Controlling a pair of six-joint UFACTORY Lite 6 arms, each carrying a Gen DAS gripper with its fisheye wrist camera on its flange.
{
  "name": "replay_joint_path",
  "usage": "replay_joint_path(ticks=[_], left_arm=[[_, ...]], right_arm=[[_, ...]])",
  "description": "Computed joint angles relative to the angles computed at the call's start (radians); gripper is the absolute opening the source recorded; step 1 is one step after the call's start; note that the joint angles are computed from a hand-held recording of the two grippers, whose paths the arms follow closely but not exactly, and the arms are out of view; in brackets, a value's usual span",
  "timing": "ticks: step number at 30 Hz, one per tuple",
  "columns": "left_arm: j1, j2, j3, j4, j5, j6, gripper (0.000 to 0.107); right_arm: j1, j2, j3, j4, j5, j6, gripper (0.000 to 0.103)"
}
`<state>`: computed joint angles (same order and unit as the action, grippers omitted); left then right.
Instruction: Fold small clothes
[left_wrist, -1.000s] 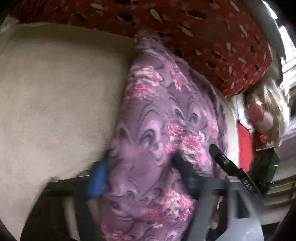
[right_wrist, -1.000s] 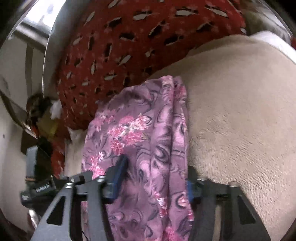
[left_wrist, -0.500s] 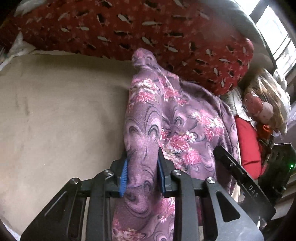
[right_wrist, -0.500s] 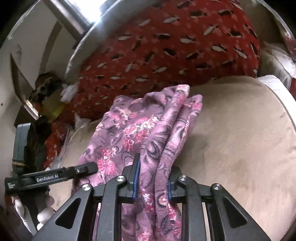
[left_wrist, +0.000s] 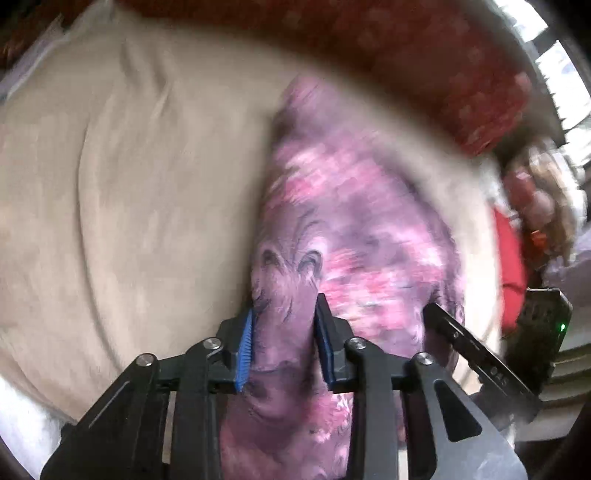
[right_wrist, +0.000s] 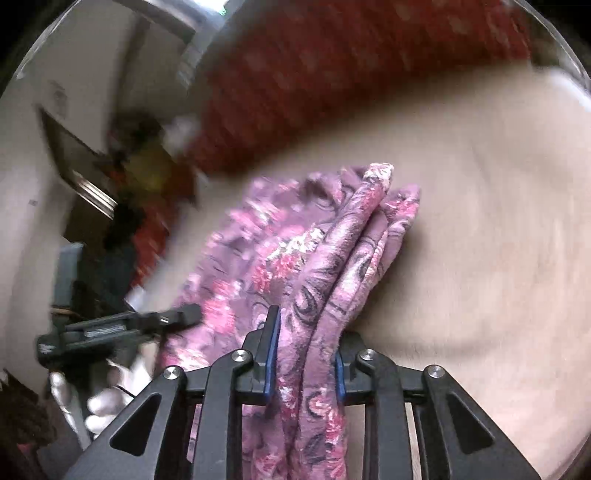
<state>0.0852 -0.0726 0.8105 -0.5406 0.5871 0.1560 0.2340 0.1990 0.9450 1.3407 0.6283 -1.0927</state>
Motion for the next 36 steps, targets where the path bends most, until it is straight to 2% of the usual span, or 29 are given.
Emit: replay_joint_path(ticks=[2,4,7,9,12,14,15,17,19,21,22,23,24,25,26,28,30,32,33,35,36], left_arm=[[0.071,-0.046,-0.051,-0.116,0.025,0.158,0.036],[0.101,-0.087,-0.049,-0.124,0.049,0.197,0.036],[0.085,-0.077,0.02,-0.103,0.037,0.192,0.036],[0.038,-0.015,0.097,-0.073,0.015,0.144,0.036],[-0.042,0.136,0.249,0.022,-0.039,0.034,0.036],[-0.087,0.204,0.32,0.157,-0.074,-0.098,0.044],[-0.111,0.263,0.365,0.262,-0.112,-0.197,0.056],[-0.109,0.368,0.435,0.362,-0.125,-0.29,0.06],[-0.081,0.509,0.54,0.295,-0.08,-0.283,0.068],[-0.013,0.53,0.567,0.112,-0.046,-0.147,0.068],[0.008,0.528,0.575,0.067,-0.017,-0.102,0.065],[0.03,0.501,0.564,0.039,0.006,-0.071,0.063],[0.043,0.471,0.54,0.02,0.007,-0.046,0.063],[0.063,0.406,0.482,-0.014,0.001,0.004,0.063],[0.079,0.348,0.424,-0.05,-0.008,0.052,0.063],[0.102,0.224,0.278,-0.151,-0.035,0.157,0.064],[0.075,0.208,0.201,-0.143,-0.074,0.144,0.064],[0.047,0.259,0.188,-0.152,-0.096,0.141,0.074],[0.037,0.256,0.177,-0.143,-0.112,0.129,0.075],[0.027,0.218,0.188,-0.051,-0.076,0.039,0.074],[0.032,0.169,0.174,-0.033,-0.043,0.031,0.074]], right_arm=[[0.007,0.032,-0.006,-0.049,-0.033,0.069,0.03],[-0.057,0.007,-0.04,0.048,0.039,0.006,0.033],[-0.111,-0.036,-0.023,0.084,0.012,0.016,0.033],[-0.115,0.005,0.057,0.107,0.004,0.033,0.034],[-0.042,0.128,0.233,-0.019,-0.06,0.164,0.033],[0.001,0.168,0.291,-0.035,-0.116,0.156,0.023],[0.02,0.192,0.324,-0.016,-0.151,0.114,0.017],[0.055,0.231,0.346,-0.088,-0.25,0.147,0.016],[0.048,0.335,0.407,-0.142,-0.268,0.169,0.016],[0.003,0.363,0.434,-0.067,-0.193,0.107,0.017],[-0.015,0.367,0.444,-0.068,-0.154,0.121,0.018],[-0.02,0.355,0.447,-0.108,-0.147,0.158,0.019],[-0.017,0.307,0.422,-0.167,-0.177,0.199,0.026],[-0.015,0.275,0.405,-0.184,-0.192,0.199,0.026],[-0.018,0.221,0.367,-0.17,-0.189,0.156,0.026],[-0.043,0.125,0.271,-0.035,-0.111,-0.033,0.026],[-0.043,0.065,0.185,0.006,-0.062,-0.14,0.026],[0.033,0.099,0.144,-0.113,-0.17,-0.106,0.025],[0.058,0.117,0.126,-0.147,-0.219,-0.1,0.025],[0.057,0.075,0.097,-0.154,-0.231,-0.067,0.026],[0.053,0.064,0.101,-0.21,-0.227,0.012,0.031]])
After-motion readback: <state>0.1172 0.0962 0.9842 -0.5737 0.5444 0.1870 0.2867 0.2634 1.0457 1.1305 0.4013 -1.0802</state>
